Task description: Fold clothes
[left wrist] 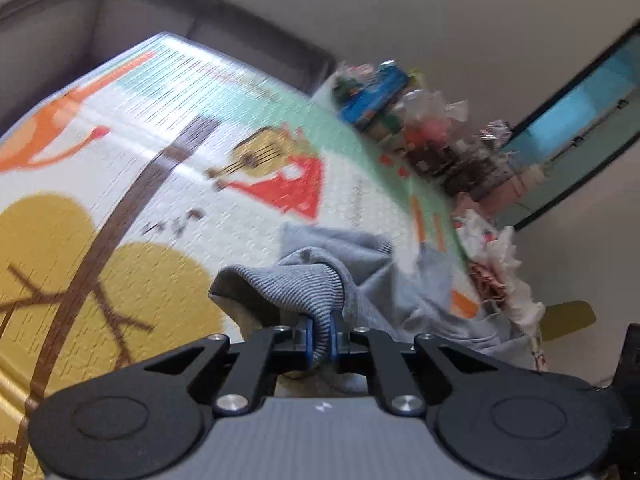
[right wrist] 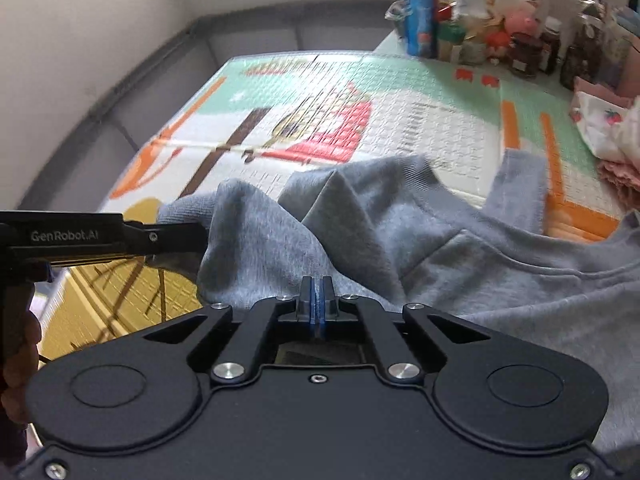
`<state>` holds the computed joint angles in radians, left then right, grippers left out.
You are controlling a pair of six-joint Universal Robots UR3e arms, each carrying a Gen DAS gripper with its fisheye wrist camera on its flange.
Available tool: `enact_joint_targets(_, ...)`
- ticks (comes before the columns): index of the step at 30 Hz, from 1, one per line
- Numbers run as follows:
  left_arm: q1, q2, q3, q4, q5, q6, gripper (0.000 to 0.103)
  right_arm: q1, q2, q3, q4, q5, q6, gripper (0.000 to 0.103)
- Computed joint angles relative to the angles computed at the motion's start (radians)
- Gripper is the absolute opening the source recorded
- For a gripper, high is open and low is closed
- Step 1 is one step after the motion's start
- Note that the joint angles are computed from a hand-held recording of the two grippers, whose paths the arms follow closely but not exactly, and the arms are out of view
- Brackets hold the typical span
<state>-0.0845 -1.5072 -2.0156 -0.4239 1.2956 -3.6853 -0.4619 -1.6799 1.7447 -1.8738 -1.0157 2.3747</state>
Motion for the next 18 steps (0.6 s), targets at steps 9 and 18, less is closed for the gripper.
enact_joint_targets(9,-0.217,-0.184,0.359,-0.066,0.082,-0.022,0.008,-0.32,-0.069,-0.125,0.328,0.125,-0.17,0.001)
enact_joint_targets(18,-0.43,-0.46,0.814,-0.246,0.148,0.03,0.008,-0.657,-0.037,-0.278,0.682,0.154,-0.382,0.001)
